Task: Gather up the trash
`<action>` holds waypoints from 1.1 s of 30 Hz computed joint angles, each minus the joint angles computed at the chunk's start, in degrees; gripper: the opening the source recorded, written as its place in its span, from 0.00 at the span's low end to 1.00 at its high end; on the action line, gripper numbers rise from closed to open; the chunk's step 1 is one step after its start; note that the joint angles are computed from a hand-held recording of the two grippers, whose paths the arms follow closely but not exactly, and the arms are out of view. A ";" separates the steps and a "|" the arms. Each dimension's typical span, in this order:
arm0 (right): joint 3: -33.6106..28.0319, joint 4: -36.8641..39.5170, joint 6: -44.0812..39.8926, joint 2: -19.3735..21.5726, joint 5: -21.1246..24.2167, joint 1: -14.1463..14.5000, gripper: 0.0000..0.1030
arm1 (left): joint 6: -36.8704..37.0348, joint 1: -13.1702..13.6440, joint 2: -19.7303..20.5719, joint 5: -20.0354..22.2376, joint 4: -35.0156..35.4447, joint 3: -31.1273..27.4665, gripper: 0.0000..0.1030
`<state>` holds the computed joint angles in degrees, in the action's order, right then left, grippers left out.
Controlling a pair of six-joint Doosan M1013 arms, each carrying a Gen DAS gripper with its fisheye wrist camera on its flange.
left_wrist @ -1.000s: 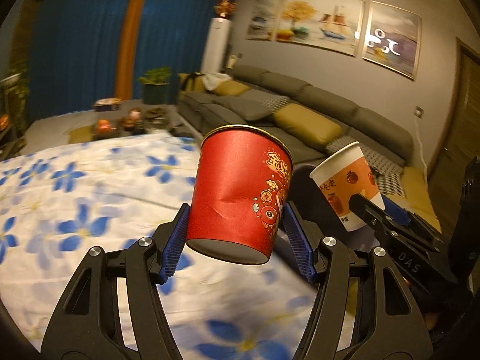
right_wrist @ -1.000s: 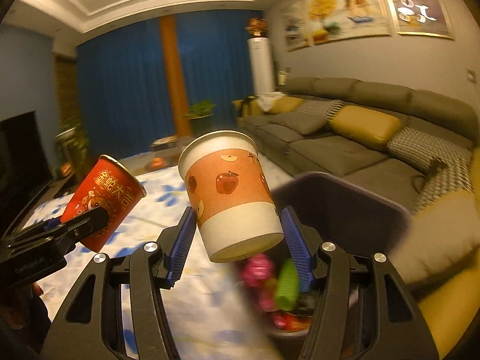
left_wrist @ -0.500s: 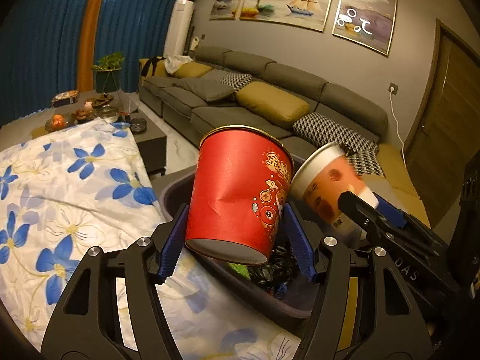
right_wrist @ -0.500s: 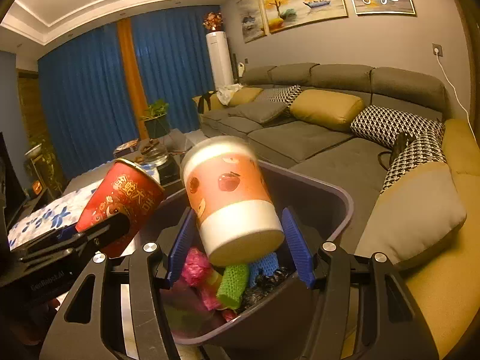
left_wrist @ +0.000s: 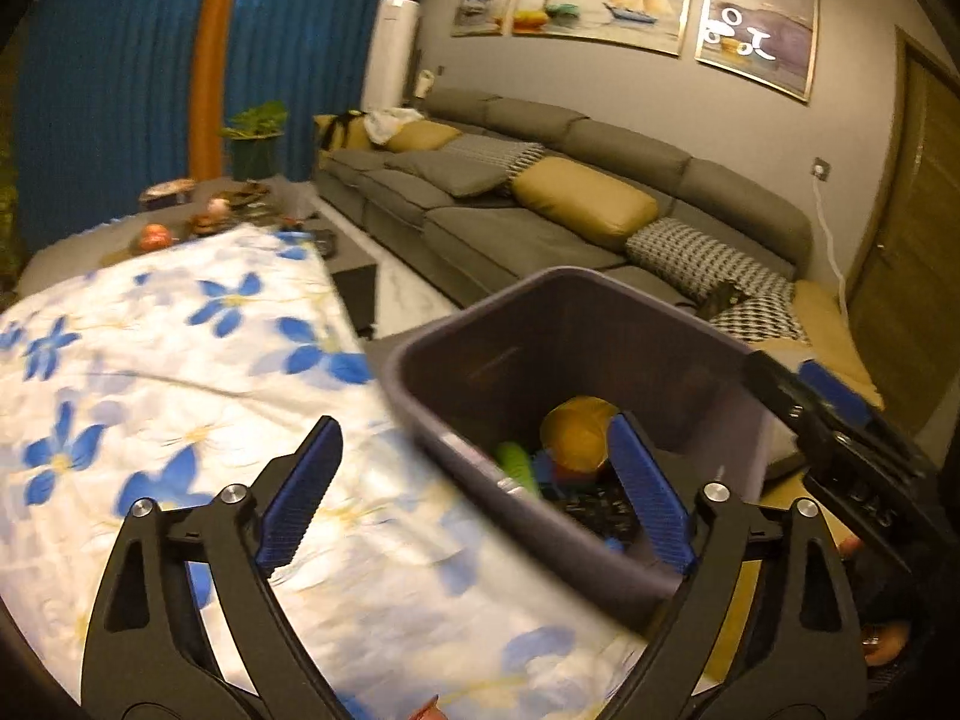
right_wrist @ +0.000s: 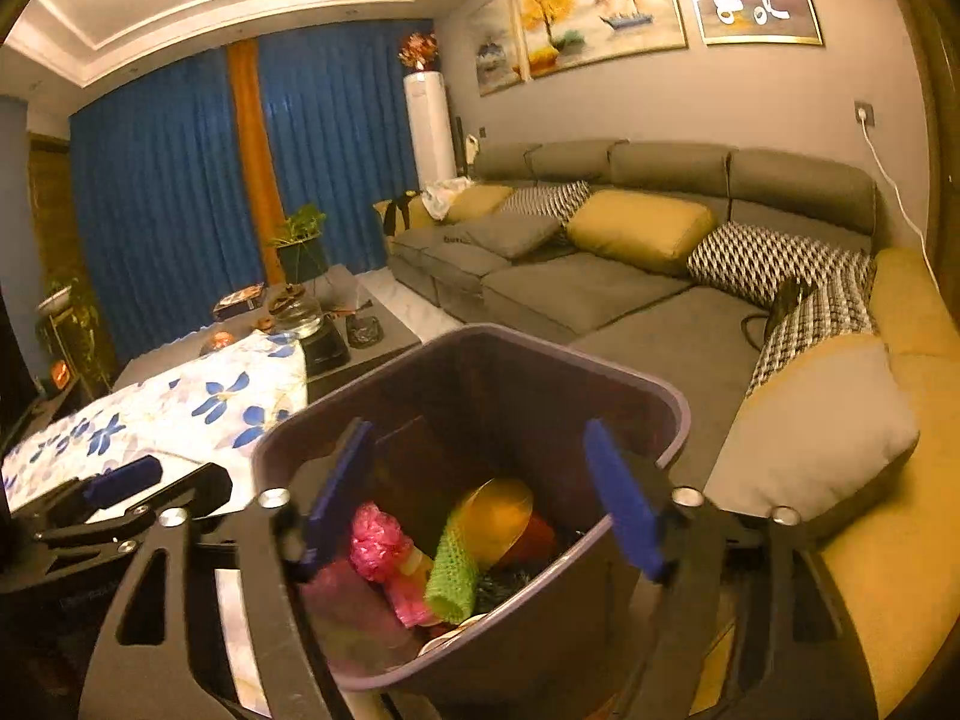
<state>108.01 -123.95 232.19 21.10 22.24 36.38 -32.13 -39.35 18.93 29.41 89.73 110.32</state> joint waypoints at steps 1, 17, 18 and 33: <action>0.29 1.13 -1.53 -0.20 1.11 0.78 0.83 | 1.00 -0.45 -0.48 1.66 -1.15 0.37 0.89; 4.16 10.25 -12.31 -3.87 8.34 9.31 0.94 | -1.54 -11.12 -10.00 24.24 -9.17 11.12 0.94; 4.34 11.14 -13.25 -4.10 8.93 9.88 0.94 | -1.63 -11.80 -10.61 25.35 -10.07 11.78 0.94; 8.29 15.73 -15.98 -8.01 15.53 17.82 0.94 | -5.26 -20.77 -16.47 35.28 -14.83 17.65 0.94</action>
